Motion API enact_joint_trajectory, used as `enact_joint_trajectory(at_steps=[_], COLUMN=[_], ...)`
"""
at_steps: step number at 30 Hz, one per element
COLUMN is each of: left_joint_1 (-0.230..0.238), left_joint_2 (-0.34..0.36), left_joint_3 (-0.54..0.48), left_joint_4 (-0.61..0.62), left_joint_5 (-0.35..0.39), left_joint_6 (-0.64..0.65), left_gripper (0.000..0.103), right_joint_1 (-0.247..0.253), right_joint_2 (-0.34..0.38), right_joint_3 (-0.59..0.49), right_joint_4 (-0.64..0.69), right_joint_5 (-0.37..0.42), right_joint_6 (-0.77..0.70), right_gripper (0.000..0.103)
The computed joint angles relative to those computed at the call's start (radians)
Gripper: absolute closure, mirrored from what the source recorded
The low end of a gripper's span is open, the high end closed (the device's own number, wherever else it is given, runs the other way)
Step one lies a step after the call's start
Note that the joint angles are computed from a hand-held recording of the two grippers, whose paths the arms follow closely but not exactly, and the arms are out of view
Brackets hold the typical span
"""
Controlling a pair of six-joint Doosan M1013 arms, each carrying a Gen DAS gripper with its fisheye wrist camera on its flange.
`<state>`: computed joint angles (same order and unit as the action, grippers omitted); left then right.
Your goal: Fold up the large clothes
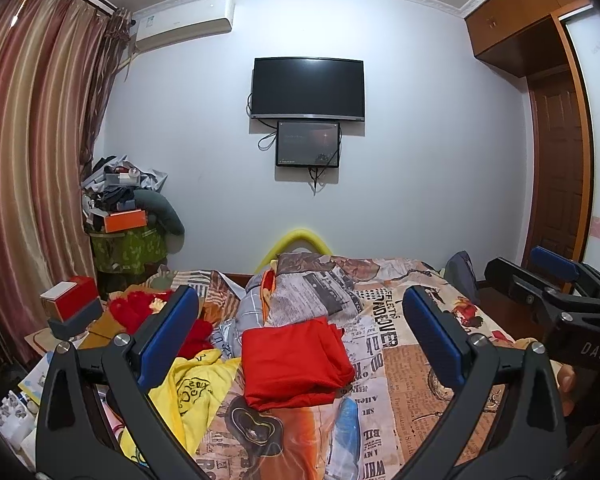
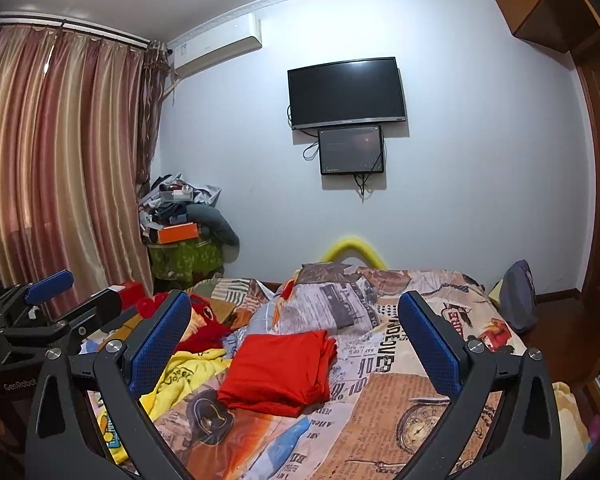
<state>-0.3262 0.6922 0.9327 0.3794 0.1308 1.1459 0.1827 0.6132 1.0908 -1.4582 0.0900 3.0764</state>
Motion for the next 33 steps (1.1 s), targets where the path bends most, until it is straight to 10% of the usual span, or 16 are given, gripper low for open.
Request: enact_joint_trajectory(at_steps=[24, 33], left_joint_1=[0.001, 0.008], left_joint_2=[0.008, 0.01], left_joint_3=[-0.012, -0.018], left_joint_4=[-0.075, -0.319], left_joint_5=[0.028, 0.043], left_joint_6=[0.053, 0.277], left_gripper=[0.0, 0.0], right_joint_1=[-0.006, -0.007], right_joint_2=[0.0, 0.003], right_joint_3=[-0.007, -0.012], right_joint_4=[0.465, 0.516], right_joint_5=[-0.013, -0.005], right_joint_6=[-0.451, -0.483], right_gripper=[0.0, 0.0])
